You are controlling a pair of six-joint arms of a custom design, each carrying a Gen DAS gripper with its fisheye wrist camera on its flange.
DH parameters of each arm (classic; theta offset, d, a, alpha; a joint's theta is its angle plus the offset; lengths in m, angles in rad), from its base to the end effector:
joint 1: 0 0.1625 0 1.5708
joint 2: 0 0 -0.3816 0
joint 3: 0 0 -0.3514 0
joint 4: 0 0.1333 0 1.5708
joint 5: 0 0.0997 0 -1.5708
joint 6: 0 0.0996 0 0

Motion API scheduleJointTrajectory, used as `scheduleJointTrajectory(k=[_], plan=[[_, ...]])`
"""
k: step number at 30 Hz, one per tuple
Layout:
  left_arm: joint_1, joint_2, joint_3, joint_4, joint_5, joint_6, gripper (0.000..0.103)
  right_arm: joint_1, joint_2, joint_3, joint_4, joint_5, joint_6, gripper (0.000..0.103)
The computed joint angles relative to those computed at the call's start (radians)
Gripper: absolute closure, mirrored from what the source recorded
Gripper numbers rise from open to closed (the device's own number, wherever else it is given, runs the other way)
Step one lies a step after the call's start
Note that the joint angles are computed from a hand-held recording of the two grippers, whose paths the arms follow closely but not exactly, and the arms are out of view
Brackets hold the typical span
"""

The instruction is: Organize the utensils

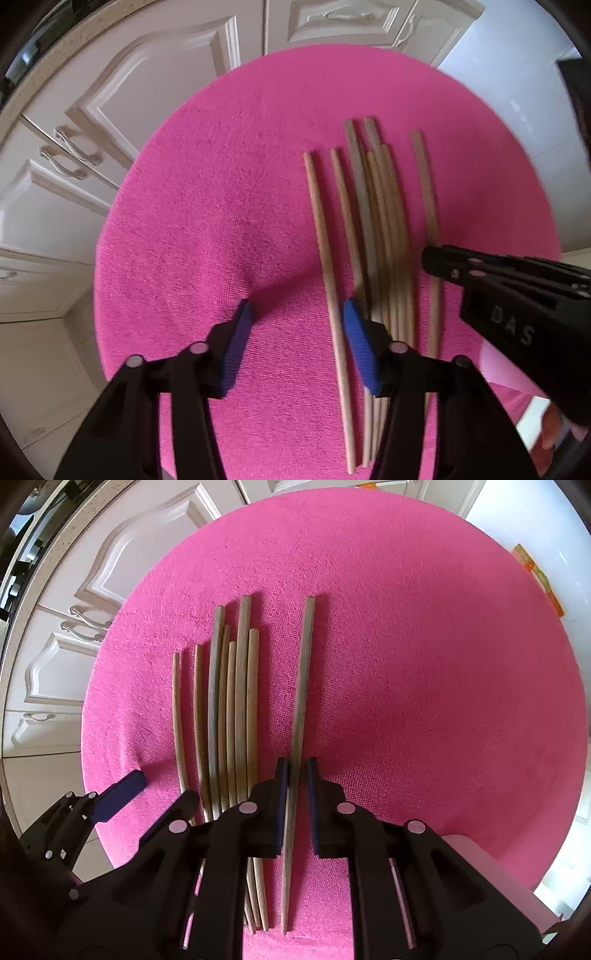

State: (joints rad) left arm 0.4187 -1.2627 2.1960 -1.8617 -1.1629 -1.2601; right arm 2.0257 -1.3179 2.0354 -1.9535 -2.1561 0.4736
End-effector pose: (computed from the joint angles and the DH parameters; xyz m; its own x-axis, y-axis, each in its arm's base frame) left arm -0.2494 -0.3001 0.1108 -0.7442 -0.0240 -0.6675 0.0750 0.9900 -0.1192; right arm 0.2580 -0.3493 0.1897 -0.7846 -0.0841 0.6142 -0.0642 0.9965 0.0544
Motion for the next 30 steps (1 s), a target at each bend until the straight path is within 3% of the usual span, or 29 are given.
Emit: scheduleJointTrajectory(k=[3, 6, 9, 18, 19, 25, 30], plan=[[0.002, 0.036, -0.043, 0.069, -0.001, -0.027, 0.065, -0.003, -0.009, 0.002, 0.006, 0.001, -0.008, 0.092], [0.005, 0.022, -0.044, 0.077, -0.005, -0.056, 0.087, -0.011, -0.021, 0.004, 0.007, 0.009, -0.024, 0.096], [0.013, -0.028, -0.001, 0.031, -0.013, -0.096, 0.094, -0.02, -0.04, 0.016, -0.008, 0.04, -0.036, 0.097], [-0.044, -0.183, 0.111, -0.047, 0.009, -0.217, 0.097, 0.041, -0.057, 0.021, -0.015, 0.08, -0.081, 0.097], [-0.061, -0.2, 0.119, -0.048, 0.014, -0.242, 0.103, 0.055, -0.06, 0.016, -0.011, 0.087, -0.087, 0.097], [-0.141, -0.283, 0.132, 0.033, 0.052, -0.372, 0.103, 0.1, -0.079, 0.004, 0.001, 0.14, -0.144, 0.097], [-0.14, -0.293, 0.145, 0.011, 0.024, -0.408, 0.099, 0.114, -0.066, -0.007, 0.06, 0.118, -0.137, 0.097]])
